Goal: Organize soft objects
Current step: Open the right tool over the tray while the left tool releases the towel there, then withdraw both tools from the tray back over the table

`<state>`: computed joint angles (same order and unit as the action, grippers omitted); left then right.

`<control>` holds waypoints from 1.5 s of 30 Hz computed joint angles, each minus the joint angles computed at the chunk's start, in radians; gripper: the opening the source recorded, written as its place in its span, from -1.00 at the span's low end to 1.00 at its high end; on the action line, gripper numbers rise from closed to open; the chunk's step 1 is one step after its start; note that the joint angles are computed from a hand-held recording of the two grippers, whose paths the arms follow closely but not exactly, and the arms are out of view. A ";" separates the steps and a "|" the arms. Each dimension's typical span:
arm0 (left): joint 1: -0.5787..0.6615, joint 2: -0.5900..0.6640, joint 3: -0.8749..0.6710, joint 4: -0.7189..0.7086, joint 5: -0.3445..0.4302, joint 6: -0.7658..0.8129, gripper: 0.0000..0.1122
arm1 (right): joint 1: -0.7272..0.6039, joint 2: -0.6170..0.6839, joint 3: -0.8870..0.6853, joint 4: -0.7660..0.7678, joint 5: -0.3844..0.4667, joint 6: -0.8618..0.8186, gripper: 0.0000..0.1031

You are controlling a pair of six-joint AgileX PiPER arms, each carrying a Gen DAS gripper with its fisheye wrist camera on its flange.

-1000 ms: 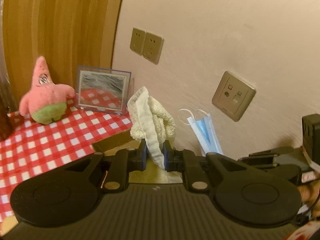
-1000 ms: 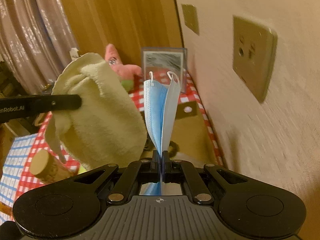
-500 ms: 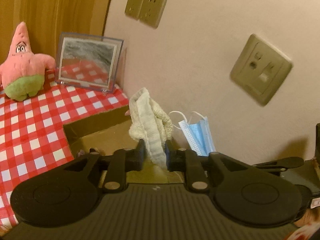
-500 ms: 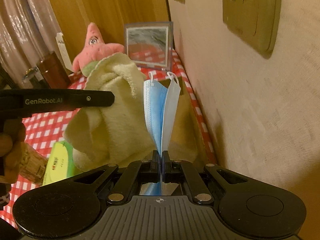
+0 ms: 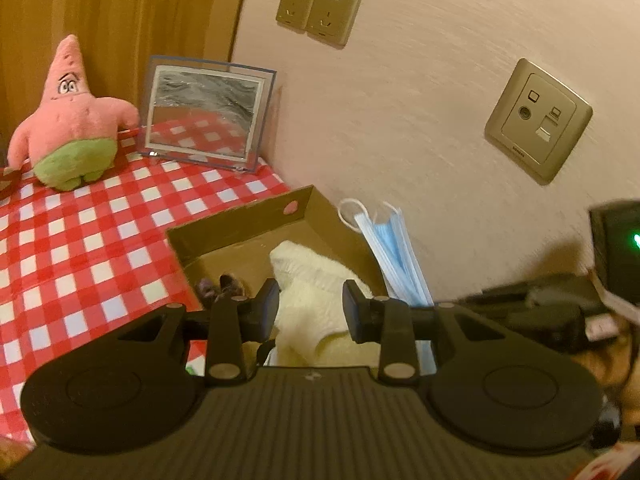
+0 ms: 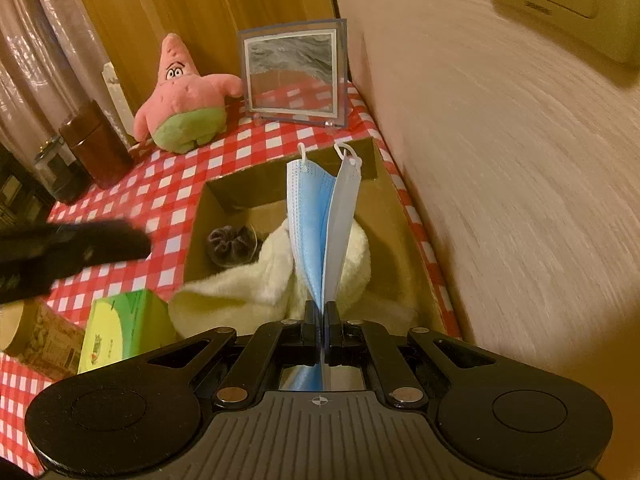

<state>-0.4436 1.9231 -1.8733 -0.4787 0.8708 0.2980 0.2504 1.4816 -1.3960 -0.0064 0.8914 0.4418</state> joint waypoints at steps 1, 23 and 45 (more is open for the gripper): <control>0.002 -0.017 0.024 -0.007 -0.009 0.007 -0.44 | -0.006 0.010 -0.007 0.015 -0.002 -0.013 -0.96; -0.027 -0.431 0.571 0.045 -0.182 -0.013 0.54 | 0.067 -0.077 -0.024 -0.050 0.083 0.064 0.17; -0.229 -0.734 0.825 0.503 -0.171 -0.640 0.77 | 0.556 -0.408 0.172 -0.428 0.259 0.593 0.21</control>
<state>-0.6725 1.1895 -1.0487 0.0238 0.6998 -0.3416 0.8066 1.0738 -1.2244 -0.4344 1.1499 1.0350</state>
